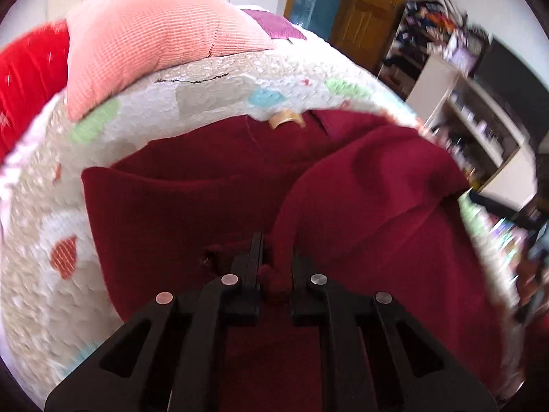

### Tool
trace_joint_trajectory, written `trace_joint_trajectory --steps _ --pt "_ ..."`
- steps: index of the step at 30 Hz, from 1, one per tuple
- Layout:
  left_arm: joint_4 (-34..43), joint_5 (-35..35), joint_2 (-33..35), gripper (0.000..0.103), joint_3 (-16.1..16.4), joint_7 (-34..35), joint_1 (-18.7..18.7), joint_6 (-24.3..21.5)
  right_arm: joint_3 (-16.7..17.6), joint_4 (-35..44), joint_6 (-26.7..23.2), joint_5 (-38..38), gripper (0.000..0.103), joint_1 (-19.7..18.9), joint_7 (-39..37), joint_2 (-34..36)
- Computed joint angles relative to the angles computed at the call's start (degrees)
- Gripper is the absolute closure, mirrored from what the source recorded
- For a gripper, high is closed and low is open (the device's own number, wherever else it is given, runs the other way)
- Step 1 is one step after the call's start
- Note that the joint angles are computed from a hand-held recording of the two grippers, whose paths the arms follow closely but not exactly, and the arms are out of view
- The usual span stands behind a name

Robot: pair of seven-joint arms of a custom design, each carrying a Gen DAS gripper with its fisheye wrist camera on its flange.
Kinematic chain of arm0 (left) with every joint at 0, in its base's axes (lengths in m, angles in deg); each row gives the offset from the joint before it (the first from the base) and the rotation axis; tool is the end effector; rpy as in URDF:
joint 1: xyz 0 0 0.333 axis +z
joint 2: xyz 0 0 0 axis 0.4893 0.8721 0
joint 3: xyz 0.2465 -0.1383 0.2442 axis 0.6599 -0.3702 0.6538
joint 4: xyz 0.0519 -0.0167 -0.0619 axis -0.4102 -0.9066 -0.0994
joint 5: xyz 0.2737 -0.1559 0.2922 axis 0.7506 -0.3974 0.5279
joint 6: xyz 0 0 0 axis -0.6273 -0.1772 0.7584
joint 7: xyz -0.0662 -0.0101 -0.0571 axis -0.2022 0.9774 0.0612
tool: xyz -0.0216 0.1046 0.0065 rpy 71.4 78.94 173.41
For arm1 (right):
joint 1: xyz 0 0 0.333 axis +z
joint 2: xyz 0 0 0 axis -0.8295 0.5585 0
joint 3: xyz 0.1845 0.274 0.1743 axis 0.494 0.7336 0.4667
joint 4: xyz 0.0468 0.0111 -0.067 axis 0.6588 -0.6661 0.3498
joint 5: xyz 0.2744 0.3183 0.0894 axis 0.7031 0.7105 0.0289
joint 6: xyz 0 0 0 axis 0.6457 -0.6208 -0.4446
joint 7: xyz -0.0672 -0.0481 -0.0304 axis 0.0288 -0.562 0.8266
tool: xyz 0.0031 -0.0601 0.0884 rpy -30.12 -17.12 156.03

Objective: Fold small clothes

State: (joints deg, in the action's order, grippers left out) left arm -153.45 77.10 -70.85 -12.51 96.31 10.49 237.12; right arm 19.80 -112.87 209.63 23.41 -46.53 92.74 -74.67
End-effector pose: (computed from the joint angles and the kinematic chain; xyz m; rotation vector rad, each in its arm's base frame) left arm 0.3651 -0.1719 0.4018 -1.9792 1.9253 -0.8418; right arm 0.4869 0.0509 0.4312 -1.8533 1.3040 0.0659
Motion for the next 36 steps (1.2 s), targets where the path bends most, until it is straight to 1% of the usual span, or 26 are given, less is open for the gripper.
trace_joint_trajectory --steps 2,3,5,6,7,8,9,10,11,12,13,16,18,19,20,21,22,23,25,27,29,30,31,32,34,36 --pt "-0.67 -3.65 -3.76 0.094 6.08 2.19 -7.02 -0.3 -0.21 -0.04 0.11 0.33 0.051 -0.15 -0.43 -0.37" --pt "-1.13 -5.09 -6.49 0.094 7.6 2.44 -8.8 -0.78 -0.33 0.01 0.1 0.57 0.051 -0.21 -0.69 -0.51" --pt "-1.99 -9.9 -12.49 0.094 13.42 3.12 -14.28 -2.96 -0.49 0.31 -0.04 0.93 0.051 -0.3 -0.94 -0.5" --pt "-2.55 -13.38 -14.94 0.094 14.96 4.23 -15.38 -3.24 -0.52 0.59 -0.13 1.22 0.051 -0.28 -1.14 -0.35" --pt "-2.62 -12.83 -16.13 0.094 15.46 2.87 -14.47 -4.21 -0.46 0.9 -0.17 1.44 0.051 -0.24 -1.27 -0.13" --pt "-2.45 -13.16 -16.35 0.094 14.39 2.34 -11.99 -5.56 -0.25 1.37 -0.03 1.64 0.051 -0.1 -1.36 0.3" --pt "-2.16 -9.48 -15.7 0.094 13.39 -1.65 -8.78 -6.97 0.12 1.93 0.48 1.81 0.051 0.11 -1.29 0.86" --pt "-1.91 -8.64 -14.22 0.094 13.74 -2.61 -7.57 -7.25 0.47 2.4 1.15 2.02 0.051 0.32 -1.36 1.39" --pt "-2.02 -11.83 -12.61 0.094 15.17 0.27 -8.36 -6.03 1.29 3.1 3.12 2.18 0.051 0.76 -1.34 2.32" --pt "-2.12 -17.34 -10.39 0.093 18.08 4.96 -11.16 -4.22 1.91 3.49 4.92 1.89 0.051 1.1 -1.18 2.97" --pt "-1.93 -18.89 -8.3 0.093 19.07 5.62 -11.95 -3.77 3.17 4.11 8.67 0.37 0.051 1.68 -0.53 4.22" --pt "-1.34 -18.04 -3.86 0.092 14.61 4.2 -7.98 -4.41 5.95 5.12 18.79 -11.14 0.051 2.99 5.93 8.45" --pt "-2.28 -18.49 -4.45 0.084 12.65 3.87 -6.74 -3.99 6.78 4.93 23.49 -25.63 0.053 2.91 17.01 11.21" --pt "-2.87 -17.84 -5.58 0.082 10.43 2.82 -5.02 -4.21 6.45 4.81 23.62 -27.04 0.053 3.08 17.86 11.17" --pt "-3.22 -16.33 -6.88 0.073 7.24 1.16 -2.22 -5.04 6.13 4.6 23.65 -24.97 0.053 3.32 15.74 10.49" --pt "-3.67 -14.03 -8.4 0.059 3.11 -1.07 1.26 -5.88 5.91 4.11 24.29 -24.04 0.053 3.57 14.73 9.72" --pt "-4.07 -11.2 -10.23 0.051 -1.17 -3.58 4.98 -6.87 5.76 3.22 26.09 -23.17 0.053 3.9 13.84 8.64" --pt "-4.53 -9.07 -11.72 0.042 -3.44 -5.22 7.13 -7.16 5.39 2.65 27.24 -21.46 0.053 4.44 12.12 7.85" --pt "-4.92 -5.28 -14.34 0.041 -8.8 -9.57 11.53 -7.01 3.96 2.55 25.64 -17.59 0.053 5.37 7.22 6.99" --pt "-5.44 -3.22 -14.9 0.041 -10.81 -12.36 13.27 -5.79 4.43 2.07 24.75 -23.34 0.053 4.53 10.66 7.46" --pt "-5.08 -1.37 -12.32 0.04 -11.64 -13.91 14.07 -4.16 6.1 1.14 30.89 -36.99 0.052 2.81 21.92 9.94" --pt "-4.95 -0.78 -11.17 0.04 -11.54 -14.62 13.95 -4.24 6.74 1.03 34.49 -40.31 0.05 2.05 24.75 11.51" --pt "-4.38 -0.11 -9.21 0.04 -12.01 -15.74 14.41 -4.6 6.05 1.92 35.42 -39.61 0.047 2.56 24.96 12.8" --pt "-3.83 0.93 -7.87 0.04 -13.0 -17.01 15.45 -5.47 5.98 3.66 33.21 -34.89 0.041 2.14 22.96 13.71" --pt "-2.6 4.12 -5.61 0.04 -16.81 -20.66 19.28 -8.57 5.43 5.72 27.27 -29.48 0.041 1.12 22.35 13.58" --pt "-3.23 5.85 -4.7 0.04 -17.01 -22.86 19.9 -6.98 5.22 4.33 26.51 -27.29 0.041 0.98 20.34 10.97"
